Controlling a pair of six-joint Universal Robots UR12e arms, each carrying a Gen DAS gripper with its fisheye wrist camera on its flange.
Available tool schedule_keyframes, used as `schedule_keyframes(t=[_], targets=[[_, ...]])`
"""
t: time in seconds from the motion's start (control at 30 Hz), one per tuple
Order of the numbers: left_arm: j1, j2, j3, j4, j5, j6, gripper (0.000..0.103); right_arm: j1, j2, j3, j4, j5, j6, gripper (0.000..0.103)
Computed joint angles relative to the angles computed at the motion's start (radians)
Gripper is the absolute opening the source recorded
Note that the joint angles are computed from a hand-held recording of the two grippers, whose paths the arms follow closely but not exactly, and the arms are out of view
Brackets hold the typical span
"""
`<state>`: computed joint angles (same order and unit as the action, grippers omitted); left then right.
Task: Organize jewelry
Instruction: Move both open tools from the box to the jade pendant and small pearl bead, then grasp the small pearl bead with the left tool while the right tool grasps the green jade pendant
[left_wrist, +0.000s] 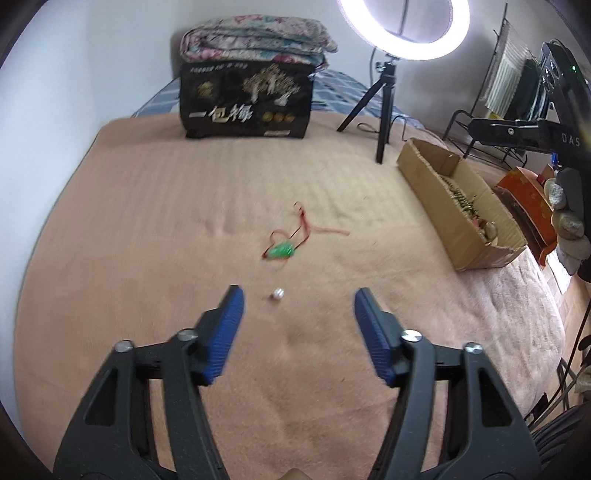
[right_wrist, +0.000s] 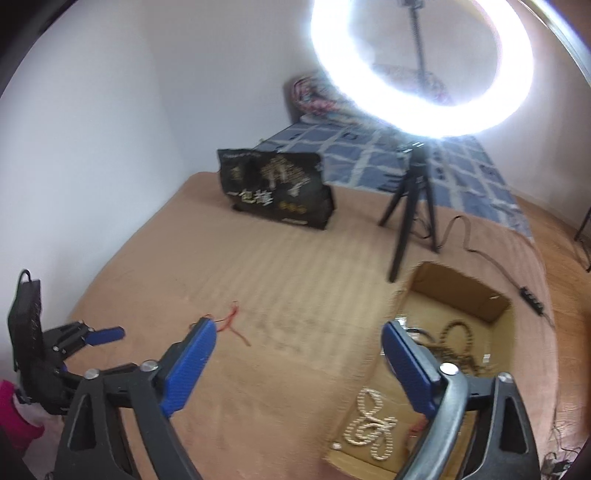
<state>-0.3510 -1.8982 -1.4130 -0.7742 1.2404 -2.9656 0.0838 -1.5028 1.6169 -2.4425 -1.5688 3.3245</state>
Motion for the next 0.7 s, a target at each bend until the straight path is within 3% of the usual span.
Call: schedule_keyframes(t=[0.17, 0.3, 0.47, 0.7], targets=[[0.002, -0.011, -0.01, -0.002, 0.002, -0.004, 0.051, 0.012, 0.036, -0.015, 0.007, 0.065, 0.017, 0.075], [0.0, -0.031, 0.001, -0.013, -0.003, -0.017, 0.036, 0.028, 0.062, -0.026, 0.011, 0.089, 0.006, 0.065], [-0.006, -0.054, 0.015, -0.015, 0.019, -0.026, 0.036, 0.038, 0.096, -0.035, 0.016, 0.144, 0.007, 0.052], [-0.007, -0.074, 0.024, -0.012, 0.027, -0.042, 0.036, 0.05, 0.132, -0.043, 0.015, 0.198, -0.004, 0.043]])
